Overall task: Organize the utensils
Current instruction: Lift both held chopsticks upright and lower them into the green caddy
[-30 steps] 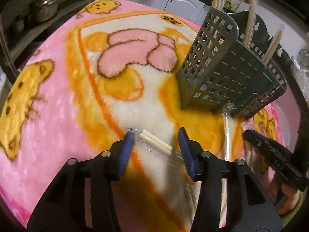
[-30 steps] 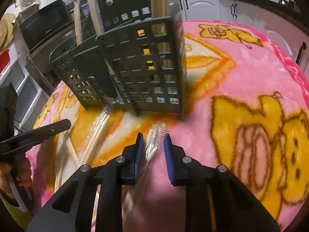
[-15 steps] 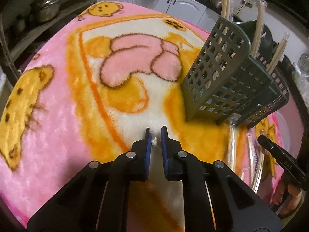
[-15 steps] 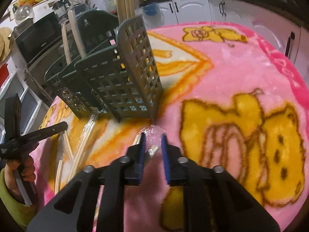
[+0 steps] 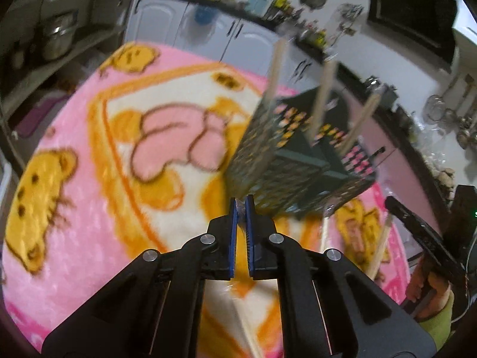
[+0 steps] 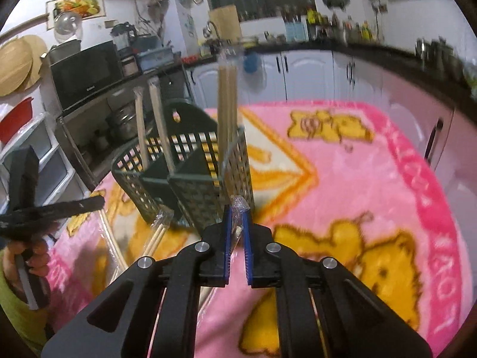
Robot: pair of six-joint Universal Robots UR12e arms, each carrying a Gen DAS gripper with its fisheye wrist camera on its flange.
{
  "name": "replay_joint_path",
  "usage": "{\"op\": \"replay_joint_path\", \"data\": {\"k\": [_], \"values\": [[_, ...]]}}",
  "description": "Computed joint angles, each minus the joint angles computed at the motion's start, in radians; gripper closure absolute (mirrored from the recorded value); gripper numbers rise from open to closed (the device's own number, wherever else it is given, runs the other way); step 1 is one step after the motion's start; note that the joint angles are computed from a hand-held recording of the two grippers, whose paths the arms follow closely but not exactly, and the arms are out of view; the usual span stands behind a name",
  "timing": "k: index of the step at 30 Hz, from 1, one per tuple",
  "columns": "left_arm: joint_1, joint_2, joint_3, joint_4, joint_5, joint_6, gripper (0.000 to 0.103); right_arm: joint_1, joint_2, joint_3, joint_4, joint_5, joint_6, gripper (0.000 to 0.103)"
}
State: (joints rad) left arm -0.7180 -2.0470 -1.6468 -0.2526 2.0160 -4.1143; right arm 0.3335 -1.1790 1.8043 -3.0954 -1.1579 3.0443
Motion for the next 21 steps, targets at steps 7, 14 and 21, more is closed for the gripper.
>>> {"op": "replay_joint_path", "data": {"k": [7,14,21], "values": [[-0.025,-0.010,0.065,0.023,0.075,0.098,0.101,0.016,-0.021,0.005,-0.073,-0.050,-0.012,0.097],[-0.039,-0.022,0.115,0.041,0.097,0.170,0.101,0.033,-0.044,0.012,-0.135,-0.084,-0.023,0.098],[-0.053,-0.031,0.165,0.056,0.119,0.243,0.102,0.032,-0.058,0.004,-0.175,-0.064,-0.024,0.098]]}}
